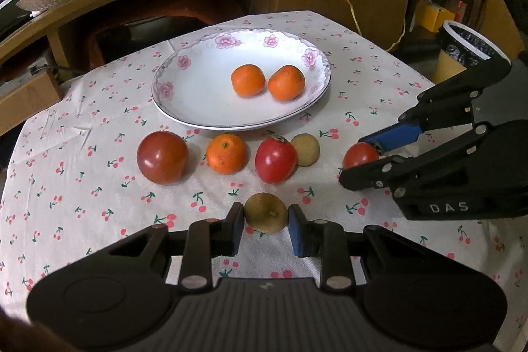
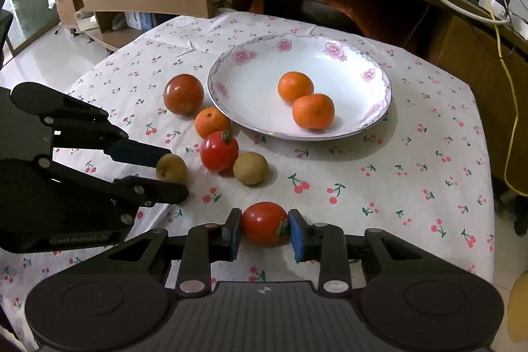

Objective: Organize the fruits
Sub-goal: 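Carry the red tomato with the right tool into the bowl while the left tool carries the kiwi there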

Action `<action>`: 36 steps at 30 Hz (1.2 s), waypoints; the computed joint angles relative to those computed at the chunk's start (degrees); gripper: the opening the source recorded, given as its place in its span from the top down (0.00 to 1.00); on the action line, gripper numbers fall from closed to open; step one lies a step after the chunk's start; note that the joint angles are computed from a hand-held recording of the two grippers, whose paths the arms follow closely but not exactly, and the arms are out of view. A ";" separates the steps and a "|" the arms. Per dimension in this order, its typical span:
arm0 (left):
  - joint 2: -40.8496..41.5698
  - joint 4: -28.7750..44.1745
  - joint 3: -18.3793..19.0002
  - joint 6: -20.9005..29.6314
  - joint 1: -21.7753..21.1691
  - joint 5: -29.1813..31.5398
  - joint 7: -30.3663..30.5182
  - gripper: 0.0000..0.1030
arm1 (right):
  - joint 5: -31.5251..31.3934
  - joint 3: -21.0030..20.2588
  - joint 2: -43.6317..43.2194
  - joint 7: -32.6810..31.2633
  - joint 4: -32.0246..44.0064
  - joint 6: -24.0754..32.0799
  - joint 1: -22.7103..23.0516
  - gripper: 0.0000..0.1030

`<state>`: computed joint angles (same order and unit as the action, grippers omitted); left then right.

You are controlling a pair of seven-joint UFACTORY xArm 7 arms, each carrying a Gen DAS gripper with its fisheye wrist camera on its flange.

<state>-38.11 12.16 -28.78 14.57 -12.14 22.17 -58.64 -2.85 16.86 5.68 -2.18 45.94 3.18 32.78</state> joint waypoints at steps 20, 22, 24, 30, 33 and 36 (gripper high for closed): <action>0.20 0.18 -0.65 -0.54 0.65 0.29 -0.67 0.67 | -0.19 -0.82 -0.14 -0.15 -0.12 0.16 0.77 0.71; 0.10 0.07 -0.25 -0.51 0.34 0.11 -0.54 0.67 | -1.92 -1.44 -0.17 1.44 0.05 0.52 1.21 0.72; -0.31 0.05 -0.32 -0.39 0.38 0.20 -0.55 0.67 | -3.35 -1.89 -0.27 3.14 0.07 0.56 1.45 0.72; -1.79 0.49 -0.48 -0.07 1.32 0.50 -0.57 0.67 | -0.77 -0.49 -0.74 2.95 0.24 -0.41 0.10 0.72; -2.25 0.74 -0.53 0.03 2.02 0.67 -0.57 0.67 | -1.46 -0.84 -0.86 3.94 0.48 -1.34 0.38 0.72; -2.81 0.96 -0.57 -0.26 2.87 0.89 -0.57 0.67 | -1.75 -0.99 -0.76 4.75 1.08 -2.10 0.47 0.72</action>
